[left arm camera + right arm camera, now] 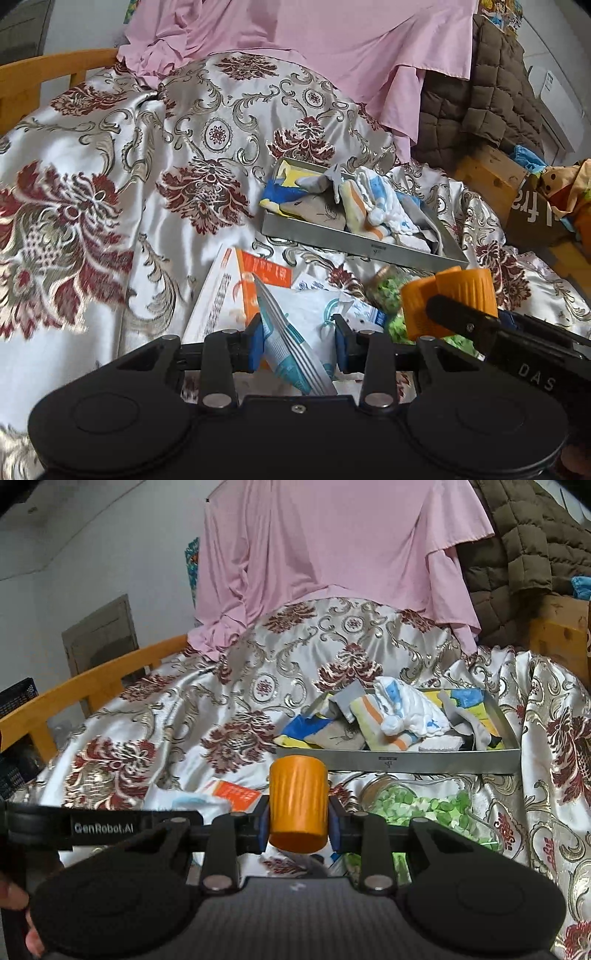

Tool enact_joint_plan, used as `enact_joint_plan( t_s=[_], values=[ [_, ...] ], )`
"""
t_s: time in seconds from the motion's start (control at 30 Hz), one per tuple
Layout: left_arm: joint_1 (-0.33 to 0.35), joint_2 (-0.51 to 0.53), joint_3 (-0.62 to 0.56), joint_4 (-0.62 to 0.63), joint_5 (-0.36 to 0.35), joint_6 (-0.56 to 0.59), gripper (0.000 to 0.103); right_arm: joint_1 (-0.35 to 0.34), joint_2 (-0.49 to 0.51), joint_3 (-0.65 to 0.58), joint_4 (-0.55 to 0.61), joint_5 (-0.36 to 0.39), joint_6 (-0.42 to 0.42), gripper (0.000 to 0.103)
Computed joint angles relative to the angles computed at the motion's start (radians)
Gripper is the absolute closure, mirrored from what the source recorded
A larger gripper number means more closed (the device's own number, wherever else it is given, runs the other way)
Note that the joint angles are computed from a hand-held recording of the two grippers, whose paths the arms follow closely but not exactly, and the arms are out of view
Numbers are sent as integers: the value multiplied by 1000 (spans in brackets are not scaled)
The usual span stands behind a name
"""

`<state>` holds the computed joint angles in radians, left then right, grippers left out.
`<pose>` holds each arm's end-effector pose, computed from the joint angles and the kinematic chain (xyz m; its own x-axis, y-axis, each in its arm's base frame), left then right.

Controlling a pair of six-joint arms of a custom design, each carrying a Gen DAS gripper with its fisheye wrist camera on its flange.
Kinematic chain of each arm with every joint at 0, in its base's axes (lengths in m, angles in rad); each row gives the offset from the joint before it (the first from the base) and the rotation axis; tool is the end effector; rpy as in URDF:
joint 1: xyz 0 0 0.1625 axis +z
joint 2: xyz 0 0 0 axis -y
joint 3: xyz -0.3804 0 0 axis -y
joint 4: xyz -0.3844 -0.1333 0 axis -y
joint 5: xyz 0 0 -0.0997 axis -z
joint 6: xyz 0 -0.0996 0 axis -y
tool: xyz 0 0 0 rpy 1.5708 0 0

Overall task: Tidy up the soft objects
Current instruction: 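Lift the pouch and orange band and carry them over the frog tray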

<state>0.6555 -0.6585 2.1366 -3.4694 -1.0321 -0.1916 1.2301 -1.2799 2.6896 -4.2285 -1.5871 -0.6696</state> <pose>-0.2541 -0.4280 -0.0248 -0.8144 0.4367 -0.3820 0.5792 0.6515 -0.4899 0.0249 -0.3238 0.2105 -0.8006 0.0878 0.5927 -0.4986 0.4508 -0.7404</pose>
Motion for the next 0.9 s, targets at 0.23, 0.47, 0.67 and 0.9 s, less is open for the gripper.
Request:
enact_joint_plan(
  t_s=[0.23,0.47,0.67,0.9],
  values=[
    [-17,10,4,-61,27,33,64,-25,-20,31,-16,61,2,68],
    [31,42,-96,-23,5,51,64,-66,-41,19,13,100,27,67],
    [91,120,-317,101,-38,162,64,-30,-80,-53,106,79,-7,67],
    [162,303,-685,206,-101,358,63,93,-85,-332,385,-78,-61,67]
  ],
)
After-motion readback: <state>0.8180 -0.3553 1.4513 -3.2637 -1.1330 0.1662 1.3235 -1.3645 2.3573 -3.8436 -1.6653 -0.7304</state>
